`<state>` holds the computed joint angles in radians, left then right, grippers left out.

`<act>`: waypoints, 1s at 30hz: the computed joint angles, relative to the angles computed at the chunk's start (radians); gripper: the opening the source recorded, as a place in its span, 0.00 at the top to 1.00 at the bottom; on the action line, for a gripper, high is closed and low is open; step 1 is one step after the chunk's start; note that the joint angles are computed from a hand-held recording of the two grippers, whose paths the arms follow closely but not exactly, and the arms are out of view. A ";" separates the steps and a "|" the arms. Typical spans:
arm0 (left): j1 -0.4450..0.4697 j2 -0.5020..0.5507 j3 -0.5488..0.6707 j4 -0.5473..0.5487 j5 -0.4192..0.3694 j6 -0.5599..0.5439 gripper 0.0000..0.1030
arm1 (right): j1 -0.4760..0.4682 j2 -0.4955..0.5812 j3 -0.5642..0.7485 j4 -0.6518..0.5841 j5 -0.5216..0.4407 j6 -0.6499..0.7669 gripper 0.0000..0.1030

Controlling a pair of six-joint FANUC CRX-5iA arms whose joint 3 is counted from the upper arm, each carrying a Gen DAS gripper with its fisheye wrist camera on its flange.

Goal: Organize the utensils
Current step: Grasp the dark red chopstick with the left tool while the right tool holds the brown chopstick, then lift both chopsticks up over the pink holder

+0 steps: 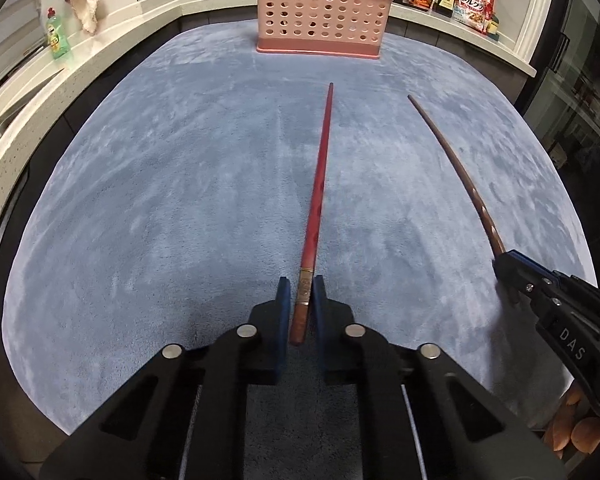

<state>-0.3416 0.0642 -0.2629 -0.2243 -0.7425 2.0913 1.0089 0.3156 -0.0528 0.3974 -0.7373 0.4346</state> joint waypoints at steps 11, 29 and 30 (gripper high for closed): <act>0.032 -0.066 -0.014 0.079 0.017 -0.042 0.92 | 0.002 -0.047 -0.008 0.086 0.041 -0.043 0.93; 0.101 -0.125 0.143 0.042 0.031 -0.055 0.93 | -0.088 -0.065 0.081 0.310 0.148 -0.126 0.93; 0.102 -0.121 0.155 0.035 0.029 -0.051 0.93 | -0.093 -0.061 0.089 0.316 0.153 -0.126 0.93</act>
<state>-0.2391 -0.0568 -0.1081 -0.1893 -0.7136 2.0404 0.9164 0.2545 0.0364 0.7137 -0.5846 0.3088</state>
